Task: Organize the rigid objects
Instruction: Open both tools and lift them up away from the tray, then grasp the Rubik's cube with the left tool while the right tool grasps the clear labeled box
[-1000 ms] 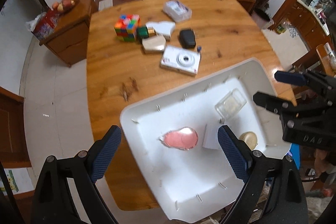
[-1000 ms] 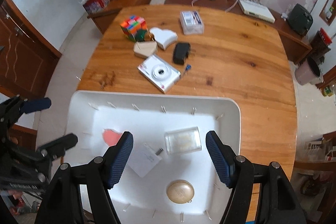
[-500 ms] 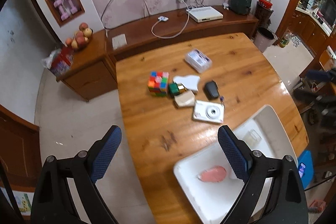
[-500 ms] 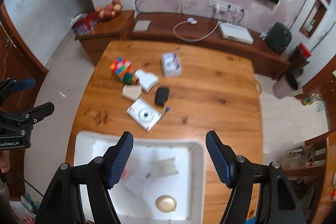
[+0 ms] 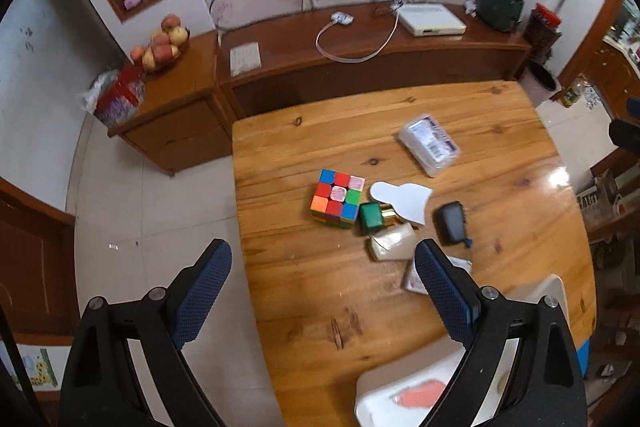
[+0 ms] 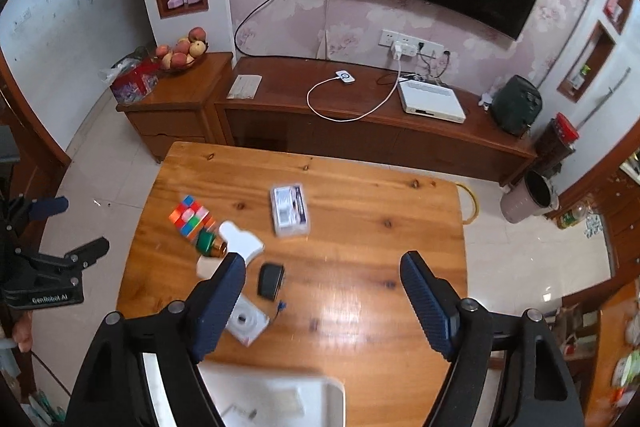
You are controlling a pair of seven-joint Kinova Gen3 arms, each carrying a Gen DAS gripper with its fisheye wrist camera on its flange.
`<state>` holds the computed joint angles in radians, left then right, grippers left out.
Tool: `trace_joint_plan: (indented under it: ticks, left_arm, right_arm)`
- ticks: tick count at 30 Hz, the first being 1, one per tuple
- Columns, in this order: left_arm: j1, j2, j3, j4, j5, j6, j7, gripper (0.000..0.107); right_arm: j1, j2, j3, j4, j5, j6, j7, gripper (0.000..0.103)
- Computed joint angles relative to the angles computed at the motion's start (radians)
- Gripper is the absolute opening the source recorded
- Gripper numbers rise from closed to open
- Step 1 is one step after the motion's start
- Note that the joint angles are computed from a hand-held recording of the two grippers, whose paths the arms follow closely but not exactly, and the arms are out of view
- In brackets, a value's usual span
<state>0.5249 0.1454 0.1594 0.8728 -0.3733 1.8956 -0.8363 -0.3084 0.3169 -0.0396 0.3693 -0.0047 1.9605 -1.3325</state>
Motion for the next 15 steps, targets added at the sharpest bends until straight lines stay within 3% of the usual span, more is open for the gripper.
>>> trace_joint_plan:
  ticks: [7,15]
  left_arm:
    - [-0.122,0.057,-0.042,0.146,0.135,-0.149,-0.070,0.094]
    - [-0.169,0.119,-0.063,0.222,0.194,-0.211,-0.096,0.094]
  right_arm:
    - [-0.009,0.133,-0.015,0.080,-0.030,-0.109,-0.009,0.080]
    - [-0.016,0.216,-0.024,0.240,-0.037,-0.222,0.001,0.080]
